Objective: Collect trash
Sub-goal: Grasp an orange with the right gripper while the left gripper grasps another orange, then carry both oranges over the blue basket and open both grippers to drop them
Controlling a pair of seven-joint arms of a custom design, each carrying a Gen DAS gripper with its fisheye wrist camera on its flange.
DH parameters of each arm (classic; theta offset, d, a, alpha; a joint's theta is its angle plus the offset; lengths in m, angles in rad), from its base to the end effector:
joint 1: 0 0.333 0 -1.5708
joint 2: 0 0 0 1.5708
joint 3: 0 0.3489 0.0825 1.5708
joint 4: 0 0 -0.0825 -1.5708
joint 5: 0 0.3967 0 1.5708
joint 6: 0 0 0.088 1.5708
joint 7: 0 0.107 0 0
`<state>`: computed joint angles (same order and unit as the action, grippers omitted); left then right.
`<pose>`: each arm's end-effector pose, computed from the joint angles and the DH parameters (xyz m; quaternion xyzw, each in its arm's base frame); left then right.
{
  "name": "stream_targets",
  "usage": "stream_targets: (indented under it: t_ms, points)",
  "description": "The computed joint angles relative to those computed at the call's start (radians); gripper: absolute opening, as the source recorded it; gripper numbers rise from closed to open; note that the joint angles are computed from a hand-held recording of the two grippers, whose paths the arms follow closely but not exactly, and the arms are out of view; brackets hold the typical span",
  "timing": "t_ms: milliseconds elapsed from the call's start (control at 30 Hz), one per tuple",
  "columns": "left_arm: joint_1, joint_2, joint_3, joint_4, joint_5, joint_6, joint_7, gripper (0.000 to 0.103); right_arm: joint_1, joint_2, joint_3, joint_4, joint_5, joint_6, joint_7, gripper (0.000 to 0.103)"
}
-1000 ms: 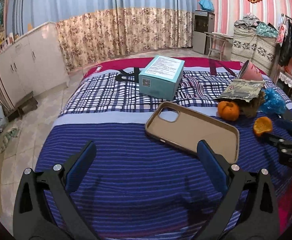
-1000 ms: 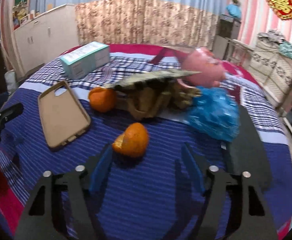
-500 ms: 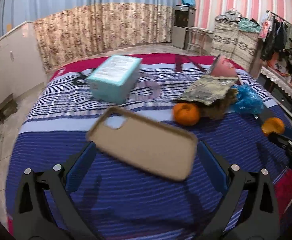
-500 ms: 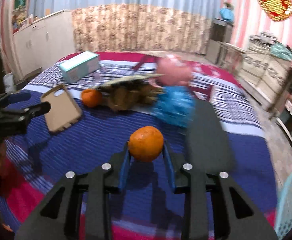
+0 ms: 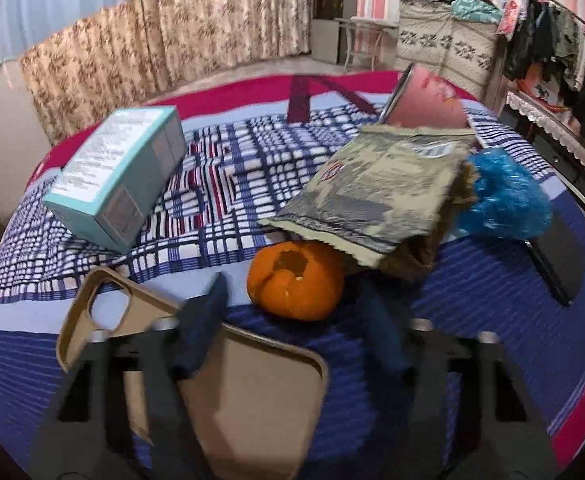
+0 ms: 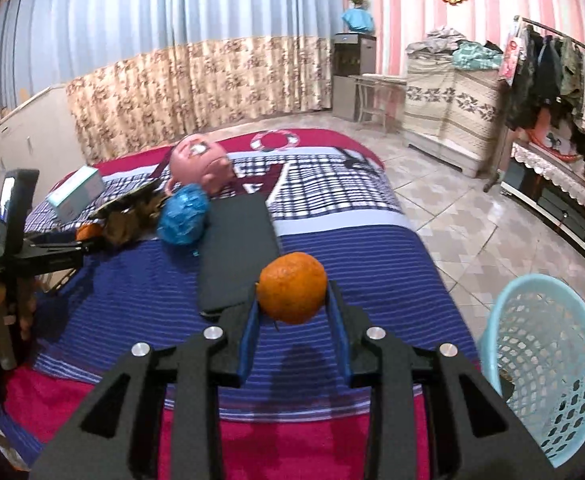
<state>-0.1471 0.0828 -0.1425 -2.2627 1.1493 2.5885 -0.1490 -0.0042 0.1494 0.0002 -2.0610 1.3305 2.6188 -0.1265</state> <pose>0.5279 -0.1744 0.3654 -0.8034 0.4812 -0.1748 0.3040 0.6138 -0.0246 0.4179 -0.7972 0.4132 -0.1859 0.3990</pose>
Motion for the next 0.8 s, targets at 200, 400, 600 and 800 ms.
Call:
stream_targets:
  t_ms: [200,400,600,800]
  points:
    - [-0.011,-0.045,-0.016,-0.037,0.033,-0.016,-0.071,0.038,-0.021,0.018,-0.008,0.025,0.023,0.006,0.001,0.032]
    - [-0.044,-0.104,-0.065,-0.063,0.041,-0.095,-0.11,0.037,-0.057,0.036,-0.02,0.057,0.049,0.006,0.0,0.032]
    - [-0.09,-0.1,-0.109,0.001,0.058,-0.172,-0.118,0.037,-0.098,0.055,-0.029,0.091,0.085,0.012,-0.009,0.032]
    - [-0.146,-0.02,-0.118,0.127,0.109,-0.224,-0.083,0.037,-0.135,0.086,-0.038,0.14,0.133,0.042,-0.014,0.032]
